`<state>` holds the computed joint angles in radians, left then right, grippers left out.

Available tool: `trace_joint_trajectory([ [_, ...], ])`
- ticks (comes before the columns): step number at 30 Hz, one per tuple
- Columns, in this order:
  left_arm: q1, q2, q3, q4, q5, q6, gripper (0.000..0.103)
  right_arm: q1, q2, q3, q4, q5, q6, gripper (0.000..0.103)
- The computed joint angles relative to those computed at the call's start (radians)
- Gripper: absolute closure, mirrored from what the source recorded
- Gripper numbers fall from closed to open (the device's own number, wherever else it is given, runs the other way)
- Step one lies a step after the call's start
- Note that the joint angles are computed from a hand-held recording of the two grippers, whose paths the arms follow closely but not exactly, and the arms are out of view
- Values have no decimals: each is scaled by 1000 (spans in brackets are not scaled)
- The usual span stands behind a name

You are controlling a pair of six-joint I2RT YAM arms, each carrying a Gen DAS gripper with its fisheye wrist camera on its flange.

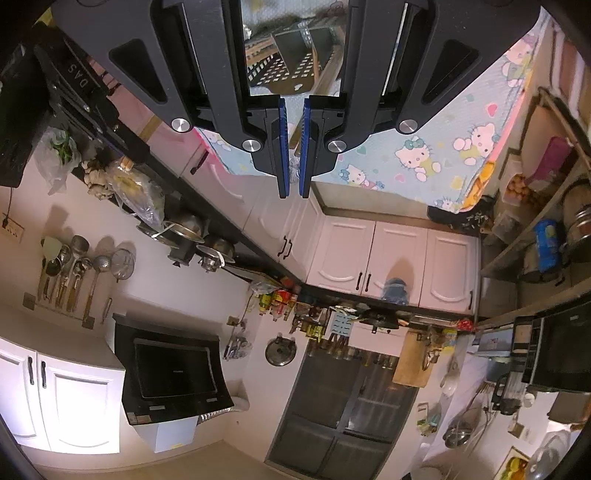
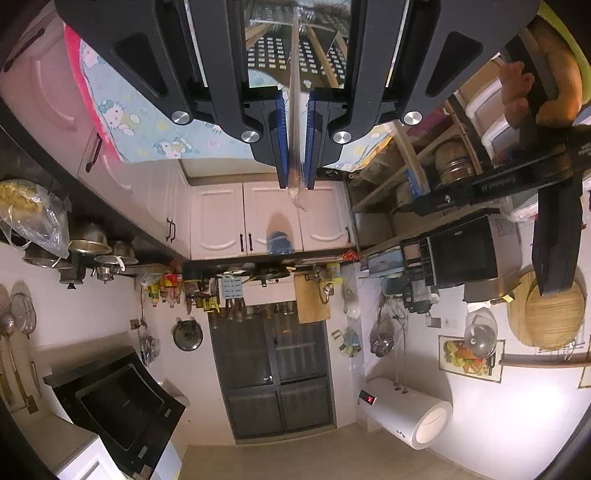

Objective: Organize utensils
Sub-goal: 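Lift both held chopsticks and carry them above the green caddy, then lower the chopsticks into the caddy slots and open both tools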

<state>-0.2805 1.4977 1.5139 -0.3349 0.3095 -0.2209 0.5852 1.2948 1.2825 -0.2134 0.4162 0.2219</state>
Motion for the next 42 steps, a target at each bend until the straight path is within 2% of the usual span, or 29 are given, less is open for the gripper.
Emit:
trace_joint_trajectory([
  [8, -3, 26, -34, 68, 2, -16, 102, -38, 29, -22, 75, -10, -13, 94],
  [16, 2, 56, -35, 78, 17, -31, 102, -83, 72, -66, 138, -29, 13, 94],
  [30, -6, 85, -169, 183, 34, -61, 102, -121, 144, -139, 275, -58, 56, 94],
  [42, -6, 87, -222, 207, 29, -50, 102, -127, 202, -189, 378, -73, 90, 94],
])
